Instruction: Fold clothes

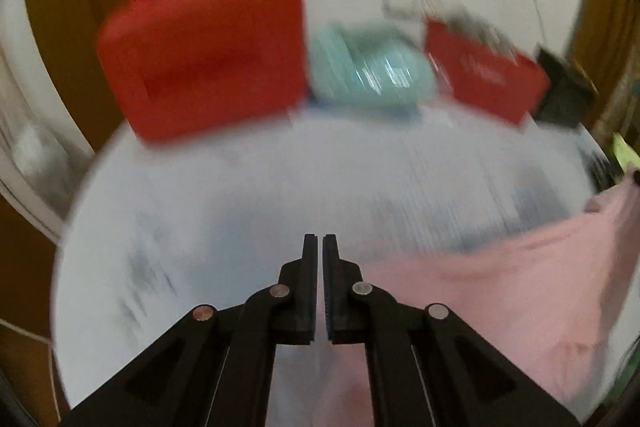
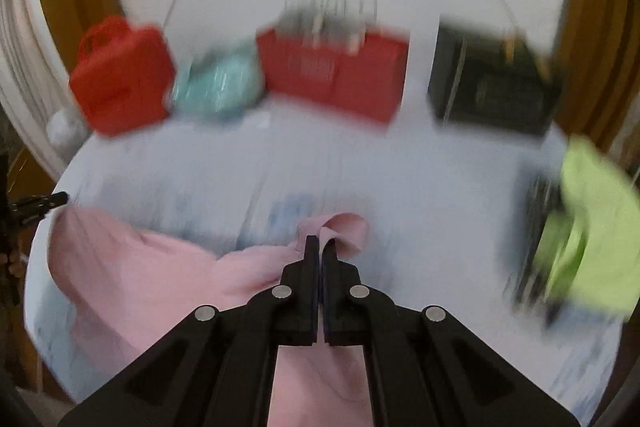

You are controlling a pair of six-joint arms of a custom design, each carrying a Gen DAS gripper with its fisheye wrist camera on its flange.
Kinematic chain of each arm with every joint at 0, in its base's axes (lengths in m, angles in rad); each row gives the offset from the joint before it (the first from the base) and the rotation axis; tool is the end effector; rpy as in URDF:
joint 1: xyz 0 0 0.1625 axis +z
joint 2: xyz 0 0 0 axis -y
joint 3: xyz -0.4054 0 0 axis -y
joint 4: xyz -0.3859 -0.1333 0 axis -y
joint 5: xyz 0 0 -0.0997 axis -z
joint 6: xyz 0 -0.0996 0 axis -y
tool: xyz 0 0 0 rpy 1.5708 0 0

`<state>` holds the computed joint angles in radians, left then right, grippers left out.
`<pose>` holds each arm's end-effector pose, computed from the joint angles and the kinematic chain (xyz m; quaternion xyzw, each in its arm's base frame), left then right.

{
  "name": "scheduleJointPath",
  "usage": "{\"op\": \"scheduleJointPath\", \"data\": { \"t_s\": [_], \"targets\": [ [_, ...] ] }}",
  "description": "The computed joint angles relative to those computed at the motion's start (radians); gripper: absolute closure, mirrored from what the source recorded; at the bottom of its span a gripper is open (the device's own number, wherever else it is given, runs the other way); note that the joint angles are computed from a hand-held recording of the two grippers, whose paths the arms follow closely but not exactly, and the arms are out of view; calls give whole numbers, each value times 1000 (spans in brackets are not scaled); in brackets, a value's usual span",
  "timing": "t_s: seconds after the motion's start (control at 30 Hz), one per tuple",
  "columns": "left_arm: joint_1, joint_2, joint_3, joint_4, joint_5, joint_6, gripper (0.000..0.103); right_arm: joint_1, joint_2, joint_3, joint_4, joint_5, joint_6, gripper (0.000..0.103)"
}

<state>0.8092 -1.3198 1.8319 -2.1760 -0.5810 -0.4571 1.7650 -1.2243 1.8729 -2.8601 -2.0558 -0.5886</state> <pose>-0.2169 -0.5413 0.3209 0.1115 0.8722 -0.3051 0.3656 0.1967 -0.5502 0.2997 0.2816 -0.8805 0.2551 0.2834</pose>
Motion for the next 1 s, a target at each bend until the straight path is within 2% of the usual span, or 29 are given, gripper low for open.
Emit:
{"op": "scheduleJointPath", "data": {
  "t_s": [0.1,0.2,0.23,0.27,0.3,0.33,0.37,0.5,0.6,0.67,0.7,0.77,0.83,1.0],
  "targets": [
    [79,111,-156,-83,16,110,102,-2,143,-169,-24,-26,-28,103],
    [136,184,-280,-33,-71,91,100,-9,309,-352,-48,-93,-52,102],
    [151,191,-296,-18,-122,94,97,-13,338,-381,-46,-121,-44,98],
    [150,193,-304,3,-148,82,83,-20,351,-395,-36,-134,-29,90],
    [149,191,-302,16,-183,83,58,-29,345,-390,-18,-131,-5,83],
    [147,182,-277,25,-195,82,47,-39,340,-386,-1,-128,19,71],
    [146,180,-256,34,-200,74,42,-49,326,-370,23,-117,40,69],
    [153,181,-191,101,-268,11,42,-86,261,-277,84,-97,74,67],
    [157,198,-158,132,-288,-11,42,-114,231,-228,112,-109,84,55],
    [159,216,-151,153,-277,-29,42,-128,217,-208,123,-105,94,39],
    [160,223,-147,142,-272,-21,55,-135,210,-201,136,-97,104,27],
    [161,238,-140,121,-263,-3,98,-148,203,-193,158,-88,111,15],
    [164,248,-142,109,-265,5,100,-158,208,-193,167,-84,103,14],
    [161,253,-147,112,-198,-5,100,-170,275,-249,149,-77,90,14]
  ]
}}
